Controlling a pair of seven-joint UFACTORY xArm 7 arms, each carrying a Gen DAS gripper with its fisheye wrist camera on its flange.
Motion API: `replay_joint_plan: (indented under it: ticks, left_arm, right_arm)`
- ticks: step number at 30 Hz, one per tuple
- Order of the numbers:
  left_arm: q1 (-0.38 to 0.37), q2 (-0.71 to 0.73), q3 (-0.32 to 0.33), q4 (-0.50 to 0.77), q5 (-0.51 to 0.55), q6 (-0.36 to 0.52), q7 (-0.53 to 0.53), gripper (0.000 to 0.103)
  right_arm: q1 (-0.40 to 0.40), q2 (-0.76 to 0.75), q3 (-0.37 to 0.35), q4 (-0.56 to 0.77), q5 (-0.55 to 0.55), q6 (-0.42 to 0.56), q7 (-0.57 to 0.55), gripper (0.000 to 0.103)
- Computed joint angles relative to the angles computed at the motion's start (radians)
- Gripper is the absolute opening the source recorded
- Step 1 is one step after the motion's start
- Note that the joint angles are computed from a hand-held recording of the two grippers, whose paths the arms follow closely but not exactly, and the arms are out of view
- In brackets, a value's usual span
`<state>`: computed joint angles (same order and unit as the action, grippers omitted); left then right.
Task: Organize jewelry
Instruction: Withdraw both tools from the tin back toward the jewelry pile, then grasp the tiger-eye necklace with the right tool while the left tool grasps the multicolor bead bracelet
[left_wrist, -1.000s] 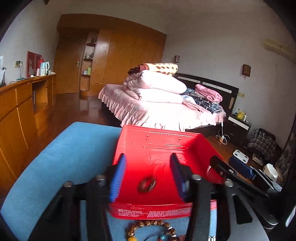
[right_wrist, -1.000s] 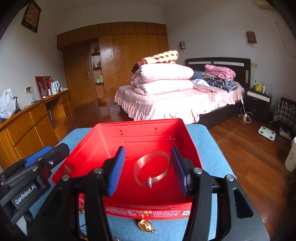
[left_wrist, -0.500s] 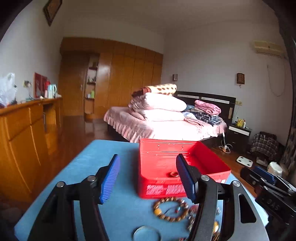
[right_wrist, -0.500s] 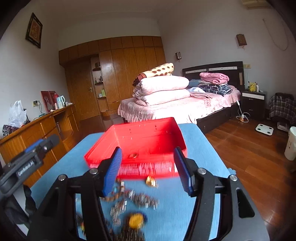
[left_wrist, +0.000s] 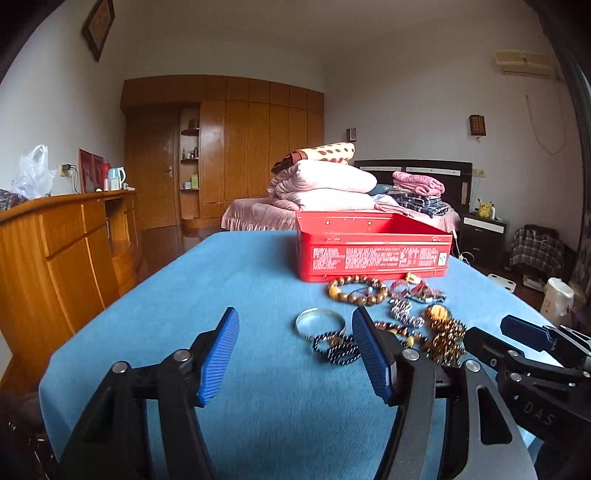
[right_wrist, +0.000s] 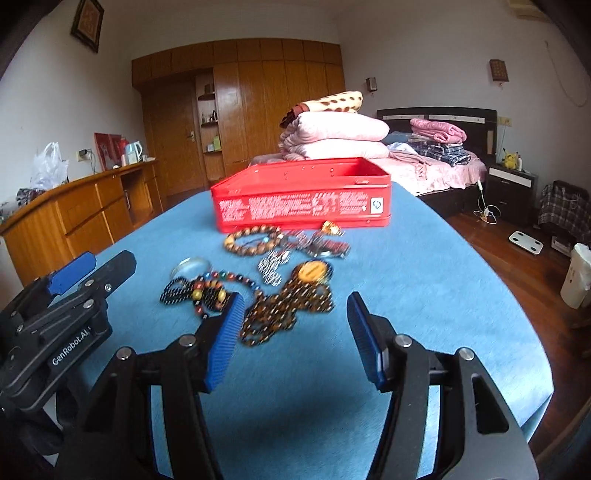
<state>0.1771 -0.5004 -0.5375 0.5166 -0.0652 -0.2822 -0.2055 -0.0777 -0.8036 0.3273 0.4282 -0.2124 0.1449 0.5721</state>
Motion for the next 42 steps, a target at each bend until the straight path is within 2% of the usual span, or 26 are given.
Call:
replay_joint_plan:
  ticks: [5, 8, 12, 17, 22, 23, 25, 30, 34, 37, 39, 41, 42]
  left_arm:
    - [-0.012, 0.002, 0.009, -0.042, -0.021, -0.054, 0.007, 0.063]
    - [-0.045, 0.015, 0.042, -0.051, -0.033, -0.070, 0.021, 0.063]
    - [-0.069, 0.022, 0.061, -0.054, -0.059, -0.081, 0.044, 0.063]
    - [-0.092, 0.031, 0.081, -0.055, -0.077, -0.082, 0.065, 0.063]
    - [-0.131, 0.047, 0.112, -0.051, -0.079, -0.077, 0.081, 0.063]
    - [-0.141, 0.049, 0.121, -0.051, -0.076, -0.078, 0.083, 0.063]
    - [-0.163, 0.053, 0.137, -0.053, -0.072, -0.084, 0.086, 0.063]
    - [-0.222, 0.067, 0.174, -0.042, -0.054, -0.077, 0.096, 0.063]
    - [-0.242, 0.072, 0.173, -0.038, -0.048, -0.079, 0.105, 0.063]
    - [-0.259, 0.079, 0.177, -0.034, -0.046, -0.082, 0.107, 0.063]
    - [-0.271, 0.086, 0.182, -0.028, -0.045, -0.076, 0.106, 0.063]
    - [-0.281, 0.090, 0.186, -0.024, -0.044, -0.070, 0.105, 0.063]
    - [-0.283, 0.092, 0.186, -0.022, -0.043, -0.068, 0.104, 0.063]
  right_arm:
    - [-0.019, 0.000, 0.060, -0.010, -0.020, -0.001, 0.028, 0.055]
    - [-0.043, 0.011, 0.093, -0.011, -0.032, -0.004, 0.059, 0.052]
    - [-0.132, 0.013, 0.170, 0.003, -0.073, -0.014, 0.118, 0.051]
    - [-0.211, 0.047, 0.224, 0.052, -0.115, 0.012, 0.182, 0.051]
    - [-0.282, 0.094, 0.270, 0.106, -0.173, 0.040, 0.260, 0.056]
    - [-0.287, 0.101, 0.268, 0.108, -0.185, 0.032, 0.274, 0.055]
    - [-0.280, 0.119, 0.239, 0.091, -0.204, -0.031, 0.278, 0.028]
    - [-0.215, 0.112, 0.152, 0.055, -0.182, -0.055, 0.230, 0.018]
    - [-0.173, 0.057, 0.094, 0.016, -0.148, -0.019, 0.200, 0.018]
    - [-0.089, 0.020, 0.006, -0.018, -0.113, 0.005, 0.141, 0.019]
    - [-0.063, -0.010, -0.015, -0.030, -0.089, 0.031, 0.121, 0.022]
    - [-0.074, -0.031, -0.007, -0.035, -0.072, 0.047, 0.128, 0.038]
    - [-0.086, -0.034, 0.001, -0.033, -0.068, 0.054, 0.135, 0.049]
